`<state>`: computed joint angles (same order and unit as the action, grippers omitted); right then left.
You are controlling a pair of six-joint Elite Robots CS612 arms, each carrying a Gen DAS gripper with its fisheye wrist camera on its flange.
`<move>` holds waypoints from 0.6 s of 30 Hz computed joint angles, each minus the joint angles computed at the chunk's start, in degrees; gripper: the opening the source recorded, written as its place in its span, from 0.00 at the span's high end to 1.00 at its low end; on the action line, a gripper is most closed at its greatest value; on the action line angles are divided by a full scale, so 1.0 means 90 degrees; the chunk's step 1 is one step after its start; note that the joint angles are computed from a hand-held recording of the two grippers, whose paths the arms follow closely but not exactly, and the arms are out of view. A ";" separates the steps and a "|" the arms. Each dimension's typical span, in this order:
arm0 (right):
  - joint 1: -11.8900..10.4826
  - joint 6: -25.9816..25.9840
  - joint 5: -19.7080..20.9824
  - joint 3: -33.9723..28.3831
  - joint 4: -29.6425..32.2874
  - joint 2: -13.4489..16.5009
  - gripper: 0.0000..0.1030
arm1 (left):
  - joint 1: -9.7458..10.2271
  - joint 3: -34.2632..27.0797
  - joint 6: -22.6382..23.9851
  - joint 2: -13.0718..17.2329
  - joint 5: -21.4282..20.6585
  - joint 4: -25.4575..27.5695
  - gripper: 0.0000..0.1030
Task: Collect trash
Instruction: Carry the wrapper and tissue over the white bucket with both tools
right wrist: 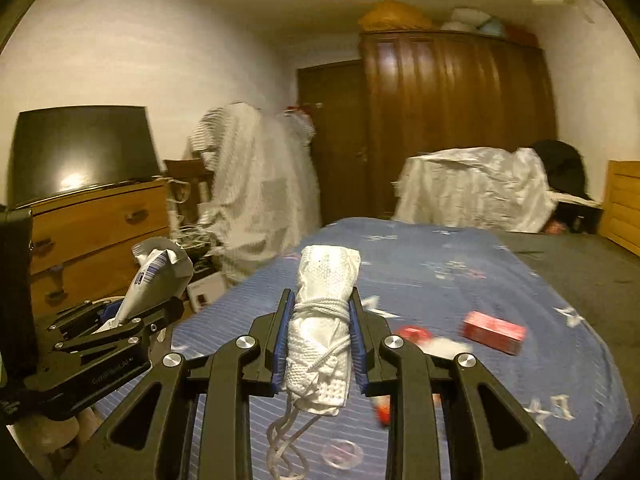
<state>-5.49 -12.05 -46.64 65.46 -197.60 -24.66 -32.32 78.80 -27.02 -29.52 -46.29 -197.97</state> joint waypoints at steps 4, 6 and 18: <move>0.0285 -0.0224 0.0214 -0.0123 0.0373 -0.0021 0.74 | 0.0141 0.0372 -0.0223 -0.0220 0.0264 0.0012 0.62; 0.0455 -0.0391 0.0366 -0.0207 0.0609 -0.0024 0.74 | 0.0232 0.0628 -0.0426 -0.0360 0.0412 0.0044 0.62; 0.1548 -0.1760 0.0895 -0.0968 0.2790 -0.0016 0.74 | 0.0849 0.1817 -0.1718 -0.1075 0.0686 0.0784 0.62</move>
<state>8.45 -27.89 -38.58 56.75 -172.50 -24.80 -24.68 95.15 -42.49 -39.19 -40.11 -190.91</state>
